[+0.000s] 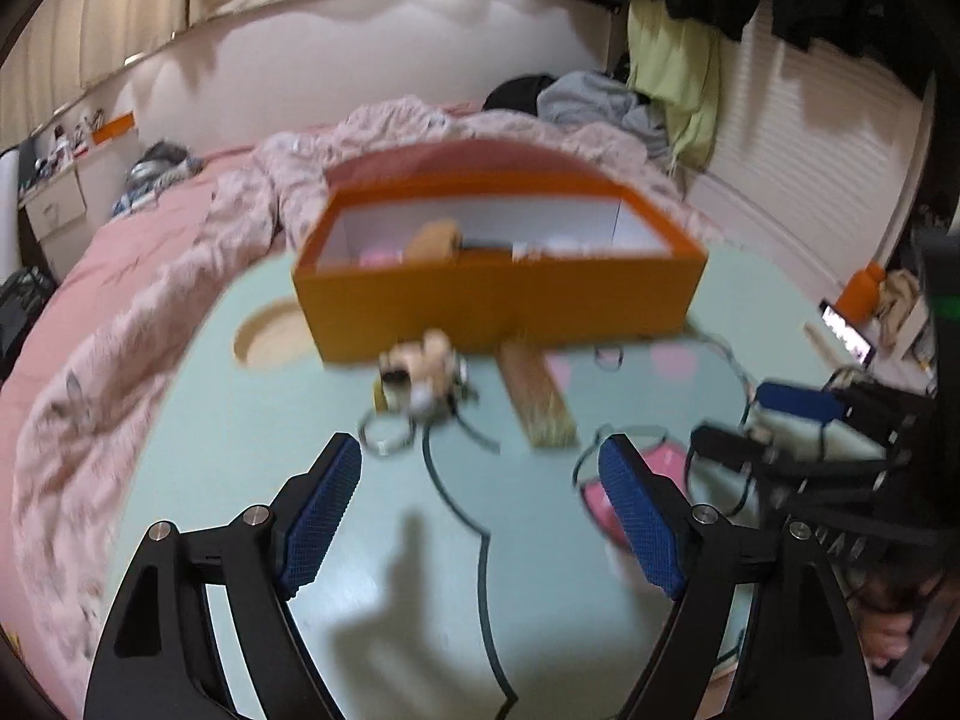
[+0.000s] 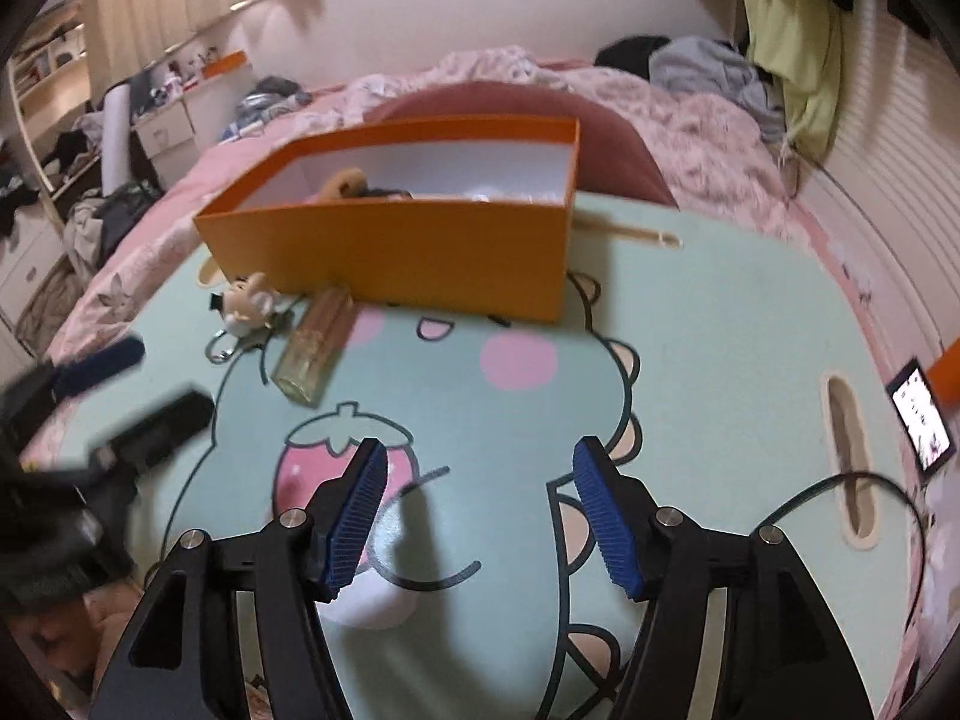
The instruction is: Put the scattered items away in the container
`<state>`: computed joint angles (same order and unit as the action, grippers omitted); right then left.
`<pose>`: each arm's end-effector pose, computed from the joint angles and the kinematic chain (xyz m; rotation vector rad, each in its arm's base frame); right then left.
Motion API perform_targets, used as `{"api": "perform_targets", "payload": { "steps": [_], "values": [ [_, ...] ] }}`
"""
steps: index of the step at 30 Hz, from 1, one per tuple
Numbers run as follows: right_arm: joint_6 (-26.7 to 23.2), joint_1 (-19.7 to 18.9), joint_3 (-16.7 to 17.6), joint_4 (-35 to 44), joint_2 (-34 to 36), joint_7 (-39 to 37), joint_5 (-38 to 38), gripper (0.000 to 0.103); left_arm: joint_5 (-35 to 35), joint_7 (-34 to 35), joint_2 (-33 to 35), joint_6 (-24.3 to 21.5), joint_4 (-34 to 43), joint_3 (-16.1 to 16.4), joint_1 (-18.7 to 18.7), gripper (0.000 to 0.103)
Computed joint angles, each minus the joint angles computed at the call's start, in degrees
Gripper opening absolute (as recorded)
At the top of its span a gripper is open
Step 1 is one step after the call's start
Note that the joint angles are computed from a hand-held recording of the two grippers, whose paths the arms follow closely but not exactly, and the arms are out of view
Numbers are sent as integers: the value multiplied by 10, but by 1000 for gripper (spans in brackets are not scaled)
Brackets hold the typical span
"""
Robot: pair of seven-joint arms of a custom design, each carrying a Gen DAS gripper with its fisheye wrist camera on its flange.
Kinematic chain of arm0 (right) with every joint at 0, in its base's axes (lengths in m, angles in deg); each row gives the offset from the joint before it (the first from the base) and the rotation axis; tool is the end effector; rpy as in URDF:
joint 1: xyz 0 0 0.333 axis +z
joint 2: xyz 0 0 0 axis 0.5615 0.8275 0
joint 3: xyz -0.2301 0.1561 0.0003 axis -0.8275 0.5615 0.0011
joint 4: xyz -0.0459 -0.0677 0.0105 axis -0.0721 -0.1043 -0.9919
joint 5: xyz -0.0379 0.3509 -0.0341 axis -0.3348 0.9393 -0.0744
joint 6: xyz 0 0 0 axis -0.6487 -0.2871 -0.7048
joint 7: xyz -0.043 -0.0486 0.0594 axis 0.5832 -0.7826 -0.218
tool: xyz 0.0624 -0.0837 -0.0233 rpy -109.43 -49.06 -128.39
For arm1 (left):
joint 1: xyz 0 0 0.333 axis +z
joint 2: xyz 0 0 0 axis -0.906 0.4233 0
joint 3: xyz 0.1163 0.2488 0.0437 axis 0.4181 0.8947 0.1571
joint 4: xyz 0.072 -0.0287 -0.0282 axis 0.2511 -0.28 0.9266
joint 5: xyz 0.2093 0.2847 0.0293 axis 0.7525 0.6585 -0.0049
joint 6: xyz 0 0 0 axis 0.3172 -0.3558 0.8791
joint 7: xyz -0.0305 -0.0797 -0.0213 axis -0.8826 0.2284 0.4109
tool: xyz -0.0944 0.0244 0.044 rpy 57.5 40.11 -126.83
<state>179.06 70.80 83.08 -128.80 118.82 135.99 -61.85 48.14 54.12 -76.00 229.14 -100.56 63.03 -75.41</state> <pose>0.5317 0.4168 0.3864 -2.0407 1.5472 -0.4420 0.4974 -0.2112 0.3911 -1.7579 1.8326 -0.7826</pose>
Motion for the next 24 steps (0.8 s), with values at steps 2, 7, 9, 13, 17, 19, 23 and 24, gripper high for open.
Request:
{"api": "perform_targets", "payload": {
  "steps": [2, 7, 9, 13, 17, 19, 23, 24],
  "values": [
    [-15, 5, -6, 8, 7, 10, -2, 65, -19, 11, 7, -8, -2, -3, 0, 82],
    [-31, 18, -18, 16, 13, 35, -33, 95, -88, 56, 23, 5, -10, 1, -1, 87],
    [-59, 24, -20, 36, 23, 40, -41, 100, -67, 43, 26, -14, -3, 10, -14, 93],
    [-62, 18, -14, 36, 22, 44, -42, 103, -68, 43, 25, -17, -4, 10, -17, 101],
    [-61, 15, -12, 32, 19, 46, -45, 103, -69, 41, 27, -20, -2, 10, -19, 103],
    [-62, 14, -11, 33, 20, 45, -45, 103, -69, 41, 28, -20, -1, 11, -20, 103],
    [-63, 13, -10, 34, 21, 45, -45, 103, -69, 41, 28, -20, -1, 11, -20, 103],
    [-63, 13, -10, 34, 21, 45, -45, 103, -69, 41, 28, -21, -1, 11, -21, 103]
  ]
}}
